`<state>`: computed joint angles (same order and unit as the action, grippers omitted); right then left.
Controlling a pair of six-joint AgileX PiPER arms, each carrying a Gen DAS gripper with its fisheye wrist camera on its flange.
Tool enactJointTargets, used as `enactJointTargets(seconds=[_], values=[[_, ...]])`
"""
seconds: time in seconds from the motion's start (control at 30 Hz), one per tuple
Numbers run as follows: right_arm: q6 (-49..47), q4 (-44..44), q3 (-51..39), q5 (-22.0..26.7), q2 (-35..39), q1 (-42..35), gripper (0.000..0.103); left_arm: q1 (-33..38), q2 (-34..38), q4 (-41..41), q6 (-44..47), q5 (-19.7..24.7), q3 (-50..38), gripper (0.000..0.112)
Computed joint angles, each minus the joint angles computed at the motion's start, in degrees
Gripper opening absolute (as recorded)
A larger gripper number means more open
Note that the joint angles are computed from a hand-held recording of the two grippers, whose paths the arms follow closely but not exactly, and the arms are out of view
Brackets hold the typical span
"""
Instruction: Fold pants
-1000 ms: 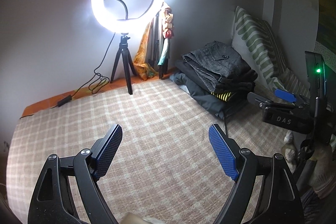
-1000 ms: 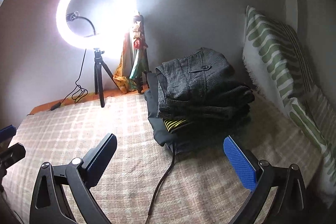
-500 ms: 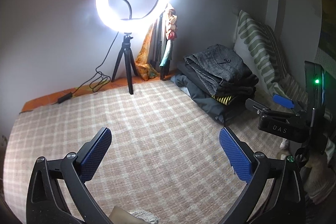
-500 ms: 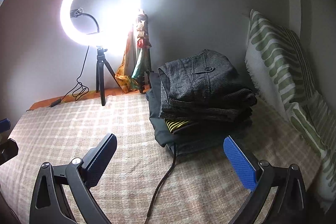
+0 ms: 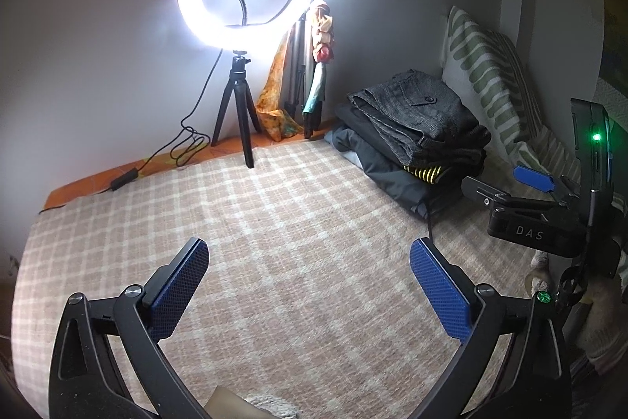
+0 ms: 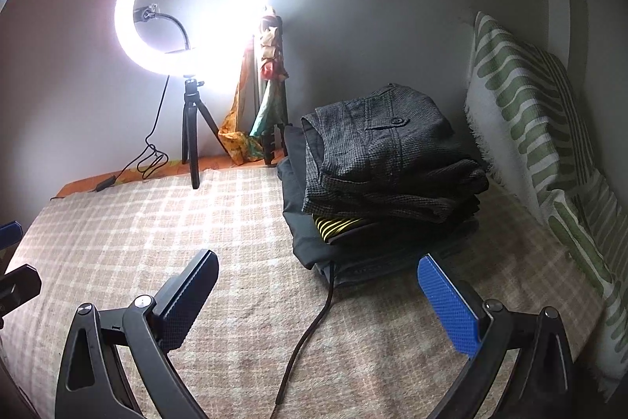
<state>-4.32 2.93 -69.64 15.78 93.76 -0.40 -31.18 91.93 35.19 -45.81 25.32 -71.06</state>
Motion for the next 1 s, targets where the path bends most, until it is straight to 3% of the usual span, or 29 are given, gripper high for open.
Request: enactJointTargets(seconds=[1.0], values=[[2.3, -2.5, 0.1, -0.4, 0.7, 0.8, 0.103, -0.2, -0.2, 0.4, 0.0, 0.2, 0.2, 0.102]])
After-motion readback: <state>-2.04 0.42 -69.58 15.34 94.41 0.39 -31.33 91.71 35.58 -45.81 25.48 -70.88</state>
